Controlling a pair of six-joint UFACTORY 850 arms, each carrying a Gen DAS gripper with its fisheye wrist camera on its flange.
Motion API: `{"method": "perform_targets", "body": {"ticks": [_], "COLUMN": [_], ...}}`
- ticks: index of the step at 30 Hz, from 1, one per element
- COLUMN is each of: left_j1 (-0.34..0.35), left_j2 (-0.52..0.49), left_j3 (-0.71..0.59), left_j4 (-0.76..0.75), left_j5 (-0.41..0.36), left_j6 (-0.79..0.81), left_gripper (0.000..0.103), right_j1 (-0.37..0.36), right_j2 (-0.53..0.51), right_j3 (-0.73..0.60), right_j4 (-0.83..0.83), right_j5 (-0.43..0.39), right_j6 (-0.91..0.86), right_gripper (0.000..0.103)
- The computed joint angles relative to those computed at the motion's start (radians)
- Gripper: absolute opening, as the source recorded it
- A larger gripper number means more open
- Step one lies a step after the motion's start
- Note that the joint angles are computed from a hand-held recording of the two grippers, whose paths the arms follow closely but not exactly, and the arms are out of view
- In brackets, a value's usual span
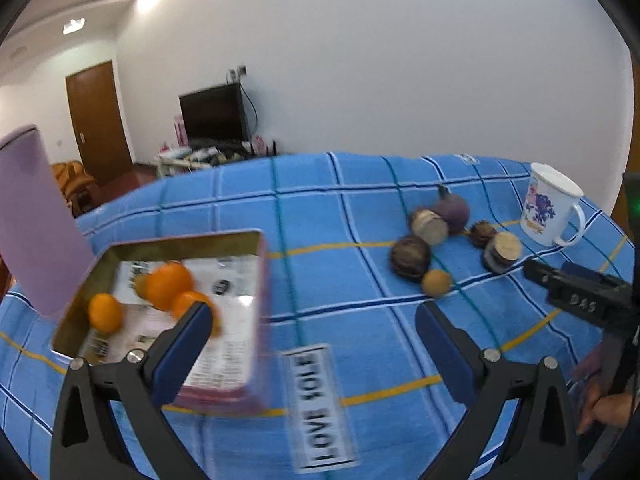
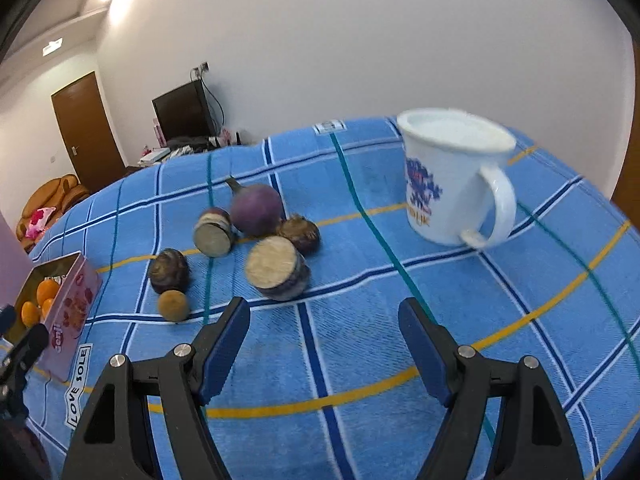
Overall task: Organize fruits
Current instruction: 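Move both open grippers toward the loose fruit beside the white mug, then grasp the cut taro piece with the right gripper while the left gripper grasps the small yellow fruit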
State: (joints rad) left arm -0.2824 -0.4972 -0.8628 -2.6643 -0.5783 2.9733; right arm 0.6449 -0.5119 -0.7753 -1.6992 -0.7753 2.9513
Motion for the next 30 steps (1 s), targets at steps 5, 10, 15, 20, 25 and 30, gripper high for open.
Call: {"method": "perform_targets", "body": {"ticks": [5, 10, 15, 20, 25, 30], "left_j1": [-0.063, -0.078, -0.102, -0.128, -0.165, -0.191], "left_j2": [-0.014, -0.031, -0.045, -0.052, -0.085, -0.137], "left_j3": [-0.015, -0.031, -0.046, -0.072, -0.126, -0.195], "left_j4": [-0.128, -0.159, -0.175, -0.141, -0.132, -0.039], "left_j5": [0.042, 0.06, 0.071, 0.108, 0.182, 0.271], "left_j6": [0.09, 0.121, 0.143, 0.093, 0.048, -0.108], "left_gripper": [0.103, 0.102, 0.102, 0.101, 0.096, 0.084], "right_j1": [-0.06, -0.114, -0.129, -0.151, -0.151, -0.134], "right_j2": [-0.004, -0.034, -0.072, -0.076, -0.044, 0.031], "right_j3": [-0.022, -0.071, -0.132, -0.133, -0.078, 0.03], "right_j4": [-0.076, -0.145, -0.086, -0.11, -0.204, -0.269], "right_j5": [0.068, 0.132, 0.169, 0.224, 0.219, 0.125], "right_j6": [-0.034, -0.078, -0.234, -0.225, -0.068, 0.123], "right_gripper": [0.078, 0.078, 0.071, 0.043, 0.043, 0.042]}}
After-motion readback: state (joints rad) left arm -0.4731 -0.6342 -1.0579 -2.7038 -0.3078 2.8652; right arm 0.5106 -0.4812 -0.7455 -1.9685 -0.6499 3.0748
